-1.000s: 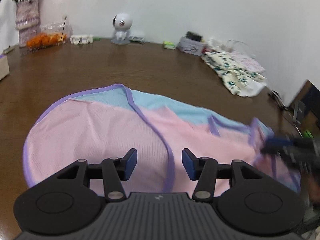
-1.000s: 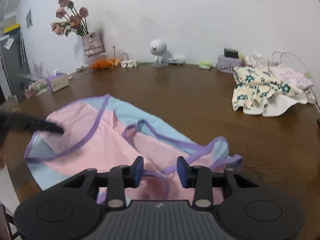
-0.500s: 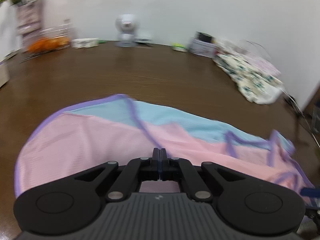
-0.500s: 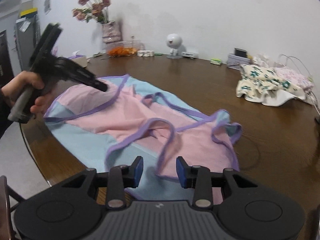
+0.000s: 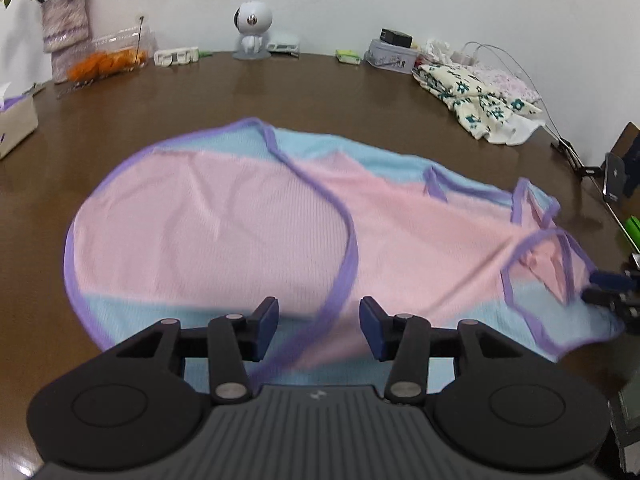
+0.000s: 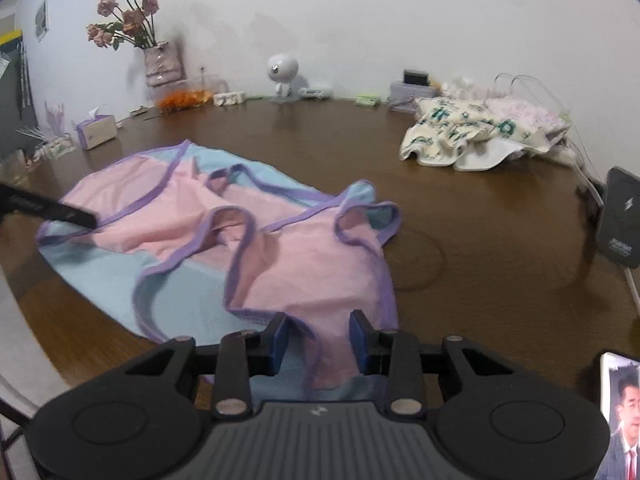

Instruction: Fold clothes

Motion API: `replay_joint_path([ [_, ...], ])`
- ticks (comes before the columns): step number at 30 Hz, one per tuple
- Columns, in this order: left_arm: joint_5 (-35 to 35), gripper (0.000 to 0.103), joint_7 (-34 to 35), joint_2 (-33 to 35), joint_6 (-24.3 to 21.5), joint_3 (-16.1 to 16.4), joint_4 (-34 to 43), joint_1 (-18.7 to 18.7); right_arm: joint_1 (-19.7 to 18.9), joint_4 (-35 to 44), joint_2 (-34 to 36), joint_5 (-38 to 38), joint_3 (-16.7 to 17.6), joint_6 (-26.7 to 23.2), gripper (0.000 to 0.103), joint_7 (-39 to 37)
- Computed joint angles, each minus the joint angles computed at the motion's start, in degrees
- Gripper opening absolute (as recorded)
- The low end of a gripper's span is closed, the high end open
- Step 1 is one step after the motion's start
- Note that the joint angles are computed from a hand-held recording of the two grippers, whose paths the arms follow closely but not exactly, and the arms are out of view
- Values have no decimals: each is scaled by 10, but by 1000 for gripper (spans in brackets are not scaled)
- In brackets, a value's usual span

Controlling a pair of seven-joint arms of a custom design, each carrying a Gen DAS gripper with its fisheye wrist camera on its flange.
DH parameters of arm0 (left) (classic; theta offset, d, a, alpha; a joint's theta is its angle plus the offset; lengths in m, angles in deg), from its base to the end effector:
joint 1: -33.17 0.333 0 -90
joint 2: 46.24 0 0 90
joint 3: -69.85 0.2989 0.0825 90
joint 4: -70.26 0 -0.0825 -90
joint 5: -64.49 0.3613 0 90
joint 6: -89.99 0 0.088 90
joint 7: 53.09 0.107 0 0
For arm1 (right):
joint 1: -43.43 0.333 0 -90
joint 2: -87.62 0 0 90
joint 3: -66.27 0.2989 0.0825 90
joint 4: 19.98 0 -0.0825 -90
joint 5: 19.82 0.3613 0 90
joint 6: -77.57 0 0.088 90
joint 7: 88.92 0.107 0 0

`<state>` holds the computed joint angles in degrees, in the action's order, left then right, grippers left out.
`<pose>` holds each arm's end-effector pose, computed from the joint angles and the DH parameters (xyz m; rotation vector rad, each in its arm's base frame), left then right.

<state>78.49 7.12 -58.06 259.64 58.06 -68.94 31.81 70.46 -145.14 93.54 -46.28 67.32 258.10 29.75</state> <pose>0.4758 -0.1314 0.4642 -1.8735 1.7736 -0.8051 0.4860 0.3039 0.4369 -1.9818 1.2402 -0.5292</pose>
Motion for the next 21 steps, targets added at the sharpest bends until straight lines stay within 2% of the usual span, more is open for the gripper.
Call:
replay_joint_path([
  [2,-4,46,-7,-14,4,-1,-18,-2,15,4,-4,-48,-26,-14,29,48],
  [4,-14,47,-2,-23,16,1,-32,-9,12,4,-9,-87,-31,-27,29,83],
  [7,-81,47,61,-29,28,37,-45,-63,-5,-1,-22,-127,-26,-49,30,120],
  [9,-129,47,103,-33,32,56,-50,-99,-14,3,-30,-194,-28,-76,32,183],
  [10,-158,47,133,-36,27,69,-50,-123,-19,6,-34,-227,-26,-92,34,215],
  [12,-200,47,184,-41,13,82,-47,-150,-32,7,-44,-244,-16,-115,33,236],
  [13,-216,47,206,-43,6,85,-45,-158,-42,4,-48,-258,-13,-101,33,254],
  [15,-233,47,231,-37,-3,82,-27,-151,-63,14,-37,-212,-1,-40,33,227],
  [16,-236,48,239,-30,-6,79,-14,-143,-73,17,-30,-174,6,-9,39,200],
  [17,-239,50,245,-24,-9,76,-2,-134,-94,37,-10,-121,32,14,42,159],
  [19,-223,51,242,-1,-9,60,29,-107,-101,105,47,-38,57,-13,44,89],
  [21,-202,51,230,25,-9,45,57,-84,-108,170,97,24,77,-58,40,50],
])
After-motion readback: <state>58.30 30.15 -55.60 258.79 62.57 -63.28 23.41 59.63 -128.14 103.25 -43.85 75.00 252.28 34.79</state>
